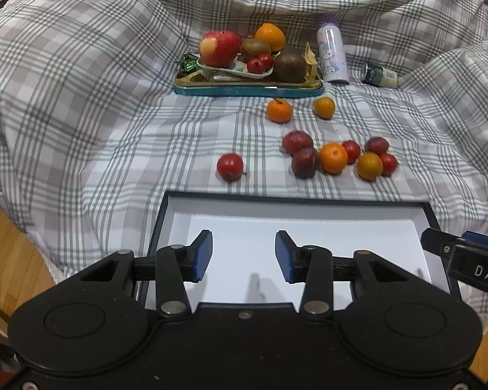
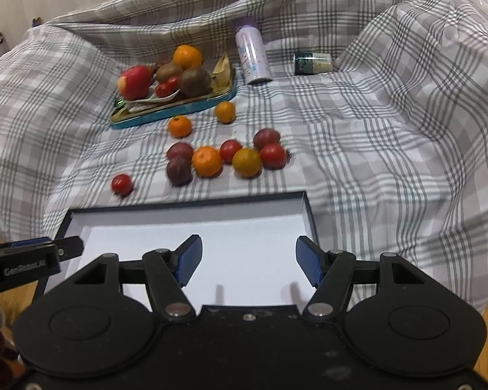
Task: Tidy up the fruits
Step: 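Grasp a red tomato with the left gripper while the right grasps a tangerine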
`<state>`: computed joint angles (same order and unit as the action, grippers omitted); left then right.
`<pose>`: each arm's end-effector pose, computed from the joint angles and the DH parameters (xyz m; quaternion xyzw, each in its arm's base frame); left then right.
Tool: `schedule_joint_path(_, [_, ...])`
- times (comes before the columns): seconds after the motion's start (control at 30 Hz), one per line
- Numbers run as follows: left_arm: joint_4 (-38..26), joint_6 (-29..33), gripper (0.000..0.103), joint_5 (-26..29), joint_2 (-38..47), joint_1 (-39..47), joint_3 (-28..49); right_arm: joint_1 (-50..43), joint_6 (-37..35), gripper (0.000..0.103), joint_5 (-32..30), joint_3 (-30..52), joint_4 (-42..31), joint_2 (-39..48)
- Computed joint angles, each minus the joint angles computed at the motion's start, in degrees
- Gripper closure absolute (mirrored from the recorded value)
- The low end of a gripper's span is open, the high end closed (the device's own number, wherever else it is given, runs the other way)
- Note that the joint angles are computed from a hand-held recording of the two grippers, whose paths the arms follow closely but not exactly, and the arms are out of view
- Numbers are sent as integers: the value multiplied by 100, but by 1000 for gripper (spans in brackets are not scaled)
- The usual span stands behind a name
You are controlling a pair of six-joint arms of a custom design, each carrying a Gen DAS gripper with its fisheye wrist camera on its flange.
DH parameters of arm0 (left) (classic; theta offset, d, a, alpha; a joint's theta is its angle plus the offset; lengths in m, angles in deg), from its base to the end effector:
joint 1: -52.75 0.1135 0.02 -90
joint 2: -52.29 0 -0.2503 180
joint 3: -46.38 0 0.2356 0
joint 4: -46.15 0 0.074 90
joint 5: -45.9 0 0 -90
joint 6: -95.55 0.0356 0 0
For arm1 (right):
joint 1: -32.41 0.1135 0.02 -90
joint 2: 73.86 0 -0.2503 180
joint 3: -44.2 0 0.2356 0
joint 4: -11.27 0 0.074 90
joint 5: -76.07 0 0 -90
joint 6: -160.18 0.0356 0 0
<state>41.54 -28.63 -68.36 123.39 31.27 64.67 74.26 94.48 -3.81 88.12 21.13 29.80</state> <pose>0.1344 -0.0372 0.0729 -0.1624 0.9261 0.0503 0.3367 0.2039 0.1742 0.0698 -0.1128 0.9293 0.1170 0.3315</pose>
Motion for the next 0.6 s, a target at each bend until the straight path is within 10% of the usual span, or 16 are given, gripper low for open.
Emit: schedule_joint_path(0.6, [1447,1720,53,1062,2865,1972,1614,-751,-284,56,-395,2600,-535,2138])
